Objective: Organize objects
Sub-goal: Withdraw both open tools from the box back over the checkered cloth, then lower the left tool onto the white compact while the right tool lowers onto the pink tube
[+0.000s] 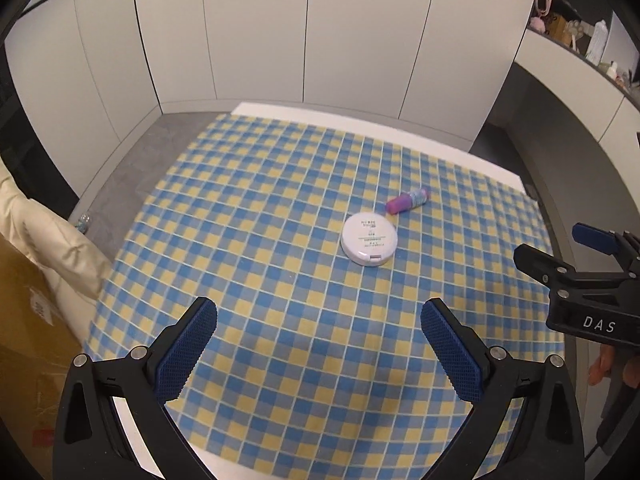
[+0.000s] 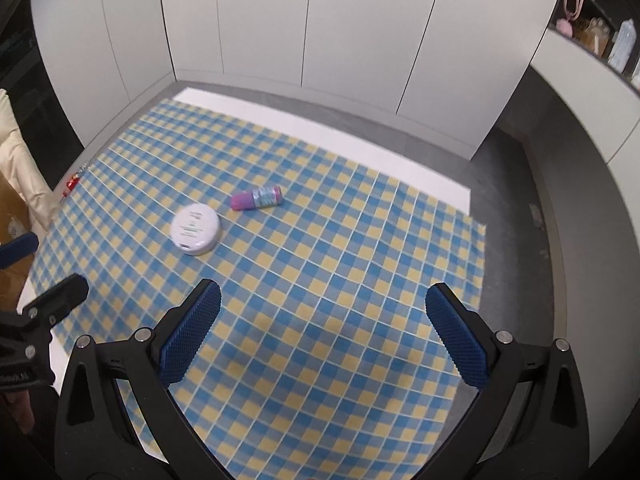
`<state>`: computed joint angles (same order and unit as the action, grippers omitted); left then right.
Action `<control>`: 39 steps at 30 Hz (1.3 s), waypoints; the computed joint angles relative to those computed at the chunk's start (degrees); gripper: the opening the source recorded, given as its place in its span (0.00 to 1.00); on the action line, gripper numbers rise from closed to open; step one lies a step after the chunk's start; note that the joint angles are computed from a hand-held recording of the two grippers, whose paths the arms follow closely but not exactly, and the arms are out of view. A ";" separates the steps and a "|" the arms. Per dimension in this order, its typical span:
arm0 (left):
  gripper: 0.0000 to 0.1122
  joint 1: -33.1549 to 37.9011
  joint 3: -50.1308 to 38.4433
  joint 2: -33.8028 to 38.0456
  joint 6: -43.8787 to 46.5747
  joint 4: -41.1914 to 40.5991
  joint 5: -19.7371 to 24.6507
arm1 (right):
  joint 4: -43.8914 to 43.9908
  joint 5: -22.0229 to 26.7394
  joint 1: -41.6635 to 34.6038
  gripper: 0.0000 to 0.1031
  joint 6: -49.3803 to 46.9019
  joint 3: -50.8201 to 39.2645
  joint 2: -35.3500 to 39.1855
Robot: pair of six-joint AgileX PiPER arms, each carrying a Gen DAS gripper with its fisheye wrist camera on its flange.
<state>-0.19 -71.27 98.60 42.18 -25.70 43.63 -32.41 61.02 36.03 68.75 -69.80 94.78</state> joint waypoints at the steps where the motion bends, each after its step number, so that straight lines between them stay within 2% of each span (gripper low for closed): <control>1: 0.90 -0.68 -0.08 0.93 -1.08 0.31 -0.66 | 0.09 -1.13 -0.61 1.00 -0.35 0.48 0.40; 6: 0.90 -3.40 -0.18 4.26 -5.01 1.97 -3.15 | 1.05 -6.99 -4.36 1.00 -2.88 2.16 2.38; 13: 0.88 -6.37 -0.68 8.94 -8.16 3.56 -6.75 | 1.64 -12.74 -8.45 1.00 -5.87 2.55 5.54; 18: 0.88 -8.76 -3.50 12.93 -10.49 4.81 -8.99 | 2.53 -14.83 -10.83 1.00 -8.46 2.07 7.55; 25: 0.84 -11.54 -8.89 18.60 -12.52 6.11 -8.19 | 3.57 -17.28 -14.16 0.98 -11.59 1.29 10.37; 27: 0.83 -12.45 -8.84 19.07 -13.26 7.40 -10.48 | 3.88 -17.90 -14.75 0.98 -12.45 1.03 11.09; 33: 0.65 -13.18 -8.36 19.16 -9.98 6.81 -13.60 | 5.79 -19.56 -16.07 0.95 -14.65 -0.68 13.50; 35: 0.51 -12.67 -8.61 19.06 -9.15 6.28 -13.26 | 6.89 -20.33 -16.21 0.95 -15.76 -1.98 14.68; 39: 0.51 -10.65 -9.78 19.84 -7.67 4.66 -12.53 | 8.49 -20.85 -15.93 0.95 -17.25 -5.27 17.28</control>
<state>-10.85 -81.04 118.44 34.51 -21.05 31.10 -23.92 40.18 20.09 51.50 -75.07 112.07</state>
